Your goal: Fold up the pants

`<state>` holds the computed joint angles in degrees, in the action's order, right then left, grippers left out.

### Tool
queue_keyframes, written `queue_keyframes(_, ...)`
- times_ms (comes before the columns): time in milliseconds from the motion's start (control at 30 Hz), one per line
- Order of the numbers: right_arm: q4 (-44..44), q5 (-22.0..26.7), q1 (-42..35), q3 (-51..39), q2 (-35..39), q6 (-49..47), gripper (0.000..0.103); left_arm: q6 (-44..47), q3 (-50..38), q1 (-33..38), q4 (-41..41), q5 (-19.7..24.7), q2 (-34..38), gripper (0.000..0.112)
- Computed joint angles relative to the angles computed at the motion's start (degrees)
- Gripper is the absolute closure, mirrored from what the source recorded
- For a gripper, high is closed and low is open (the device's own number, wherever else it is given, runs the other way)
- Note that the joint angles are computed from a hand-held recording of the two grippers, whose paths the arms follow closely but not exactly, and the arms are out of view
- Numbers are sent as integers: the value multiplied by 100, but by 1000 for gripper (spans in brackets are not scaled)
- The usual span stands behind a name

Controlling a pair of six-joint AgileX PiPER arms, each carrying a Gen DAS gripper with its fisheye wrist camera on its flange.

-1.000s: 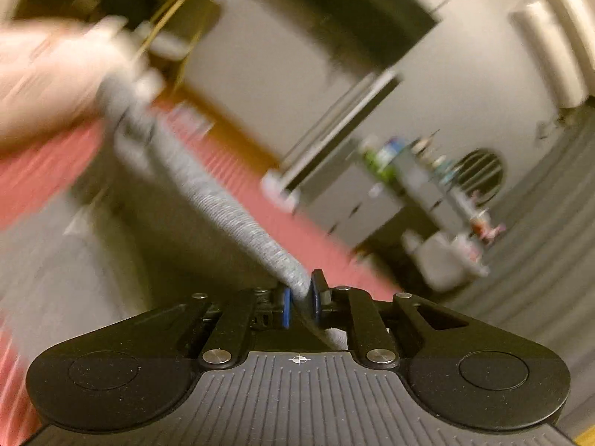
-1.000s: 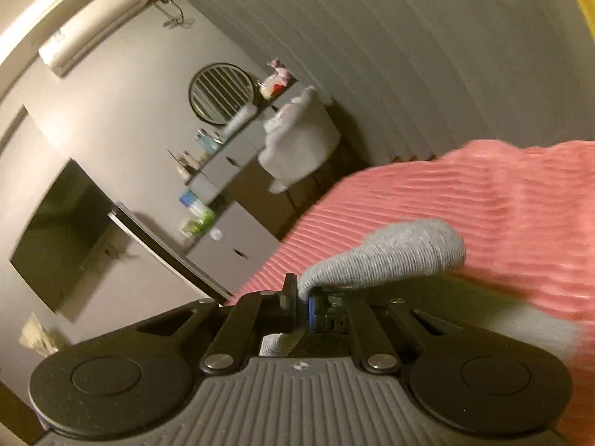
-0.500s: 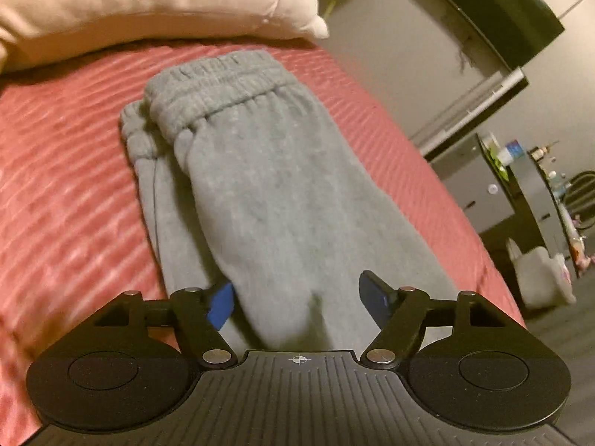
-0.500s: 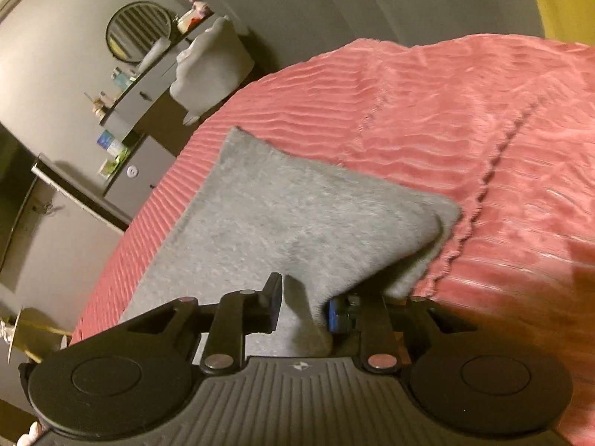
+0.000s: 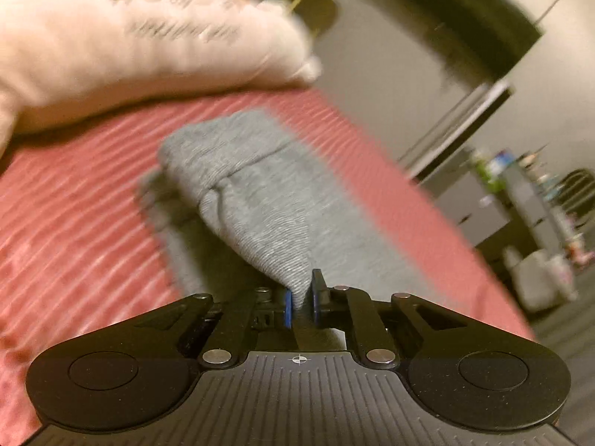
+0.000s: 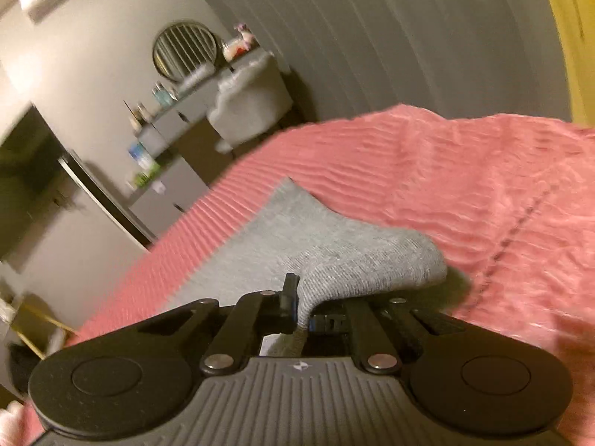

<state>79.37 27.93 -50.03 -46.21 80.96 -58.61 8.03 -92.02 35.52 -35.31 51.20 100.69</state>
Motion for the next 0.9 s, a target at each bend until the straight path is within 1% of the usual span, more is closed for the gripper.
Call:
queue_keyframes(33, -381, -173, 69, -21, 141, 335, 98, -192, -124, -48, 349, 194, 141, 100)
queue_keyframes(67, -782, -284, 126, -70, 334, 744, 98, -165, -80, -88, 525, 211, 161, 100)
queue_keyframes(100, -955, -386, 168, -66, 465, 924, 98, -165, -91, -53, 471, 251, 170, 100)
queue_keyframes(167, -730, -441, 160, 48, 413, 716, 98, 49, -8, 9, 264, 172, 46, 100)
queue_keyframes(200, -790, -514, 209, 63, 327, 770, 98, 103, -37, -23, 323, 189, -4, 100)
queue_keyframes(300, -748, -527, 212, 50, 166, 621, 97, -89, -315, -240, 895, 386, 17, 97)
queue_keyframes(367, -862, -545, 156, -9, 221, 724, 97, -283, -447, -210, 1049, 539, 115, 94)
queue_keyframes(400, -1209, -646, 183, -89, 307, 1090, 97, -412, -477, -159, 1143, 645, 145, 92)
queue_keyframes(433, -1509, -763, 202, -113, 404, 1375, 97, -616, -567, -155, 1317, 773, 173, 82)
queue_keyframes(467, -1580, -722, 145, -137, 455, 1441, 96, -743, -451, -121, 1561, 807, 1, 74)
queue_keyframes(500, -1423, -621, 21, -115, 429, 1331, 85, -1059, -369, -221, 2034, 683, -138, 57)
queue_keyframes(533, -1487, -749, 1, -52, 344, 1450, 70, -1405, -252, -333, 2566, 521, -309, 46)
queue_keyframes(567, -1675, -980, 33, 23, 227, 1674, 67, -1725, -149, -454, 3038, 385, -460, 44)
queue_keyframes(600, -1658, -1028, -38, 87, 113, 1670, 55, -2044, -60, -581, 3551, 264, -623, 41)
queue_keyframes(633, -1777, -969, -126, 91, 56, 1821, 38, -2219, 25, -671, 3885, 131, -773, 38)
queue_keyframes(667, -1674, -853, -257, 109, 22, 1753, 35, -2188, 142, -727, 3990, -66, -956, 36)
queue_keyframes(700, -1342, -643, -458, 129, 19, 1456, 35, -1984, 186, -755, 3875, -196, -1084, 29)
queue_keyframes(733, -932, -303, -716, 121, 67, 1130, 35, -1758, 190, -803, 3711, -246, -1176, 21)
queue_keyframes(800, -142, 454, -1216, 147, 246, 650, 35, -1355, 69, -982, 3289, -122, -1233, 19)
queue_keyframes(833, 159, 808, -1389, 138, 388, 571, 36, -1124, 5, -1067, 2995, -36, -1212, 18)
queue_keyframes(867, 293, 1055, -1505, 126, 510, 594, 37, -923, -41, -1207, 2703, 64, -1177, 18)
queue_keyframes(900, 385, 1143, -1537, 131, 568, 604, 43, -841, -22, -1371, 2567, 113, -1159, 18)
